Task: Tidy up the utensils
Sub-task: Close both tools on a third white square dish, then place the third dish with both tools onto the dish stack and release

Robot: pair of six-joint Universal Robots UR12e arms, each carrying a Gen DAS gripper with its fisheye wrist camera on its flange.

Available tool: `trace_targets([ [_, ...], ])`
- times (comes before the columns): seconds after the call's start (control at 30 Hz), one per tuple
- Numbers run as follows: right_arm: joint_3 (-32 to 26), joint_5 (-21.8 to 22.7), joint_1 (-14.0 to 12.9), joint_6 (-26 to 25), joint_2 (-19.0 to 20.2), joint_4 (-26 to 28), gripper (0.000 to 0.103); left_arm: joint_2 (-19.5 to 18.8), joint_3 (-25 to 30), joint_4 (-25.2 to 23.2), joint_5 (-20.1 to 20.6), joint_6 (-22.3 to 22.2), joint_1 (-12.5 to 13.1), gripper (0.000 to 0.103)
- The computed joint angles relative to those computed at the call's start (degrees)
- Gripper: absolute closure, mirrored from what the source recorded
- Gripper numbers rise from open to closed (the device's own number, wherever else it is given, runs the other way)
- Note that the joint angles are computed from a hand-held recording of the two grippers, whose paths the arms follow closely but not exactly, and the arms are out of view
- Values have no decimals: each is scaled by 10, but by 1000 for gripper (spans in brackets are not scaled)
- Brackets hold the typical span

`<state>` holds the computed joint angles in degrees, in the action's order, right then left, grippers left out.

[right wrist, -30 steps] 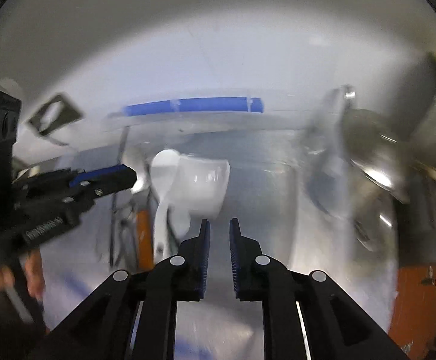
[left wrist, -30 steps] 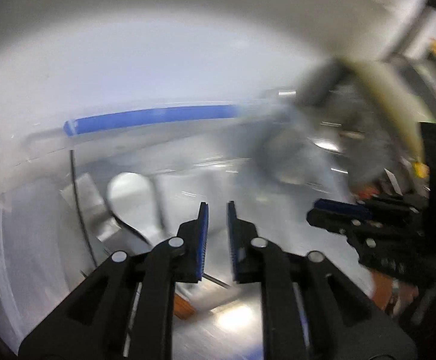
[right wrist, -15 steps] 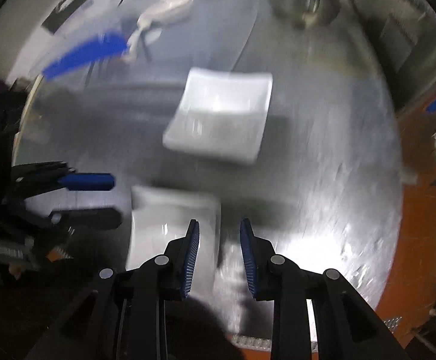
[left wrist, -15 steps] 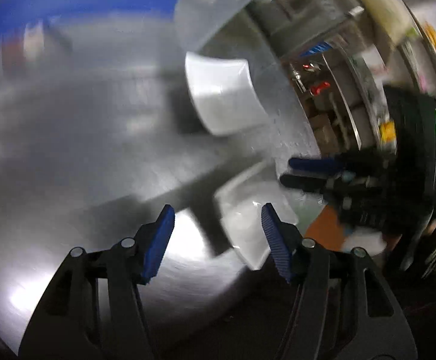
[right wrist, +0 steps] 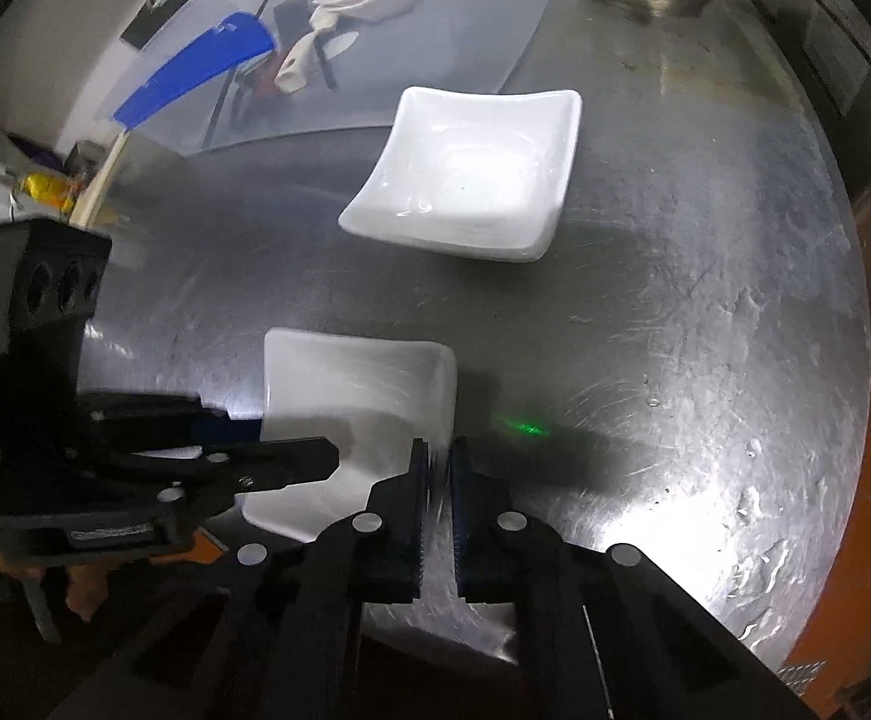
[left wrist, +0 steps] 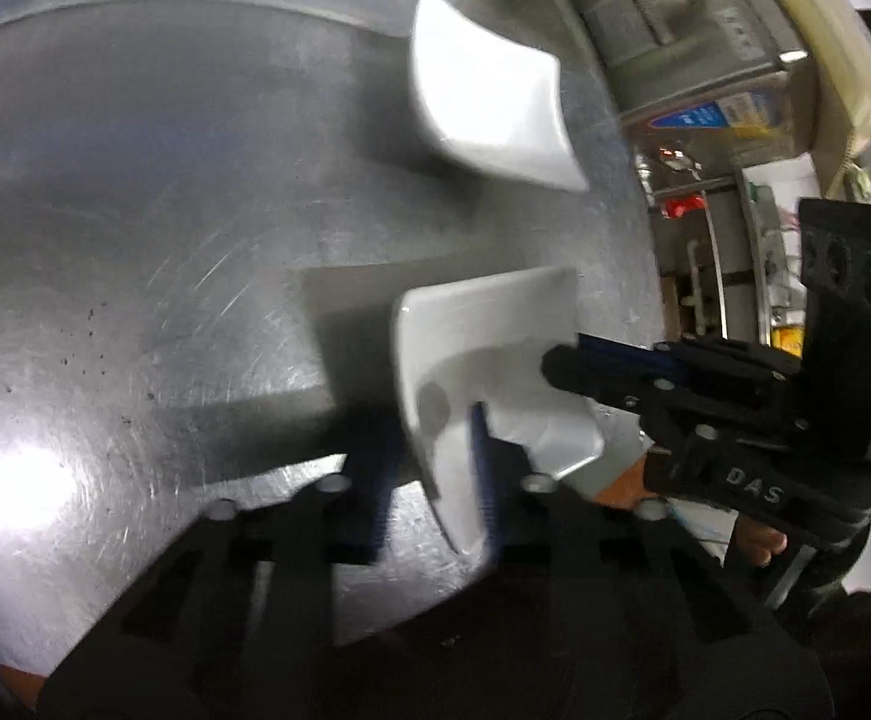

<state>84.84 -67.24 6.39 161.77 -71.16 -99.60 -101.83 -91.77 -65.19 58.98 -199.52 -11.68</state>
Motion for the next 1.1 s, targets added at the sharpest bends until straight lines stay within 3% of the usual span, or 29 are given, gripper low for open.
trace_targets([
  [0.07,2,-3,2,8,-3,-4,95,1,0,-1,3,-9,1,93],
  [0.2,6,22,-2,24,-9,-9,97,7,1,15,26,19,-1,93],
  [0.37,9,31,0,59,-29,-60,97,23,0,55,24,60,8,93],
  [0.53,-42,42,16,70,-16,-127,97,22,42,84,34,99,30,93],
  [0.67,-128,4,46,75,36,-172,96,-14,123,63,72,129,54,93],
  [0.77,-231,2,59,101,107,-147,96,-60,204,26,106,153,69,93],
  [0.93,-441,-32,76,144,242,-26,96,-156,337,-86,110,180,97,93],
  [1.1,-638,-54,86,195,371,119,96,-227,411,-161,126,193,104,93],
])
